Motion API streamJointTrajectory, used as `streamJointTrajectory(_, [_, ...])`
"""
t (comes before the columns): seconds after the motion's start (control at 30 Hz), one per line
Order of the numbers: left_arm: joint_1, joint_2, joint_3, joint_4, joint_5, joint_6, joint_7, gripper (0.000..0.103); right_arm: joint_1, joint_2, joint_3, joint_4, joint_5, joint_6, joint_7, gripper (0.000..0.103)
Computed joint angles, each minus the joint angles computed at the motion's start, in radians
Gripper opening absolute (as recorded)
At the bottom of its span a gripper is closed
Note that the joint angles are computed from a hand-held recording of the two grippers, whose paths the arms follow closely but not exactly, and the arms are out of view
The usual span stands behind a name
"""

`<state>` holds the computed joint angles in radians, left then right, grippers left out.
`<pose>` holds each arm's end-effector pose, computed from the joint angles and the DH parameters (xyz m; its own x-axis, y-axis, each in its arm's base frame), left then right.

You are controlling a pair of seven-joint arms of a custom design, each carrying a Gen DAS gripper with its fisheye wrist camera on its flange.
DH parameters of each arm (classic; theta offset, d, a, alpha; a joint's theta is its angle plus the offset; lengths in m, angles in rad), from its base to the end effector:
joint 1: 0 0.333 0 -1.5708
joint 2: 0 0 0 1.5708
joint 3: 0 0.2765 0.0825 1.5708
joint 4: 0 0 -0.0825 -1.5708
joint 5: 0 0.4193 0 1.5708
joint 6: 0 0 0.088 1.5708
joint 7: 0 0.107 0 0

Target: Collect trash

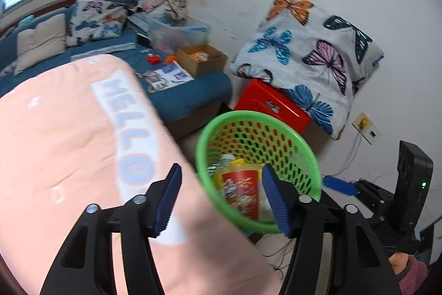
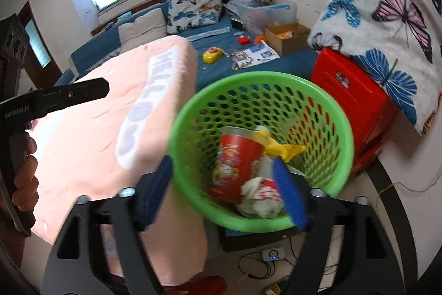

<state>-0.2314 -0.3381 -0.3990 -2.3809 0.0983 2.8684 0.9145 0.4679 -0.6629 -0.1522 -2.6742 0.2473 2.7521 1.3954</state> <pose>0.4278 -0.3291 0.4807 -0.1911 -0.9478 0.2551 -0.7308 -0.0362 -0.6816 0.4279 0.1304 0.4728 0.3558 -0.9135 -0.1971 -0.7324 -0.1415 -0.6660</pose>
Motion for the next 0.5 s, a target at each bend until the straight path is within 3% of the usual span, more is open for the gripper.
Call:
streamJointTrajectory(0.33, [0.052, -0.373, -0.047, -0.263, 0.009, -0.096, -0.119, 0.077, 0.077, -0.019, 0.058, -0.006, -0.024, 0.036, 0.042, 0.086])
streamJointTrajectory(0.5, [0.034, -0.561, -0.043, -0.381, -0.005, -0.175, -0.144, 0.082, 0.124, -0.016, 0.065, 0.004, -0.021, 0.047, 0.053, 0.088])
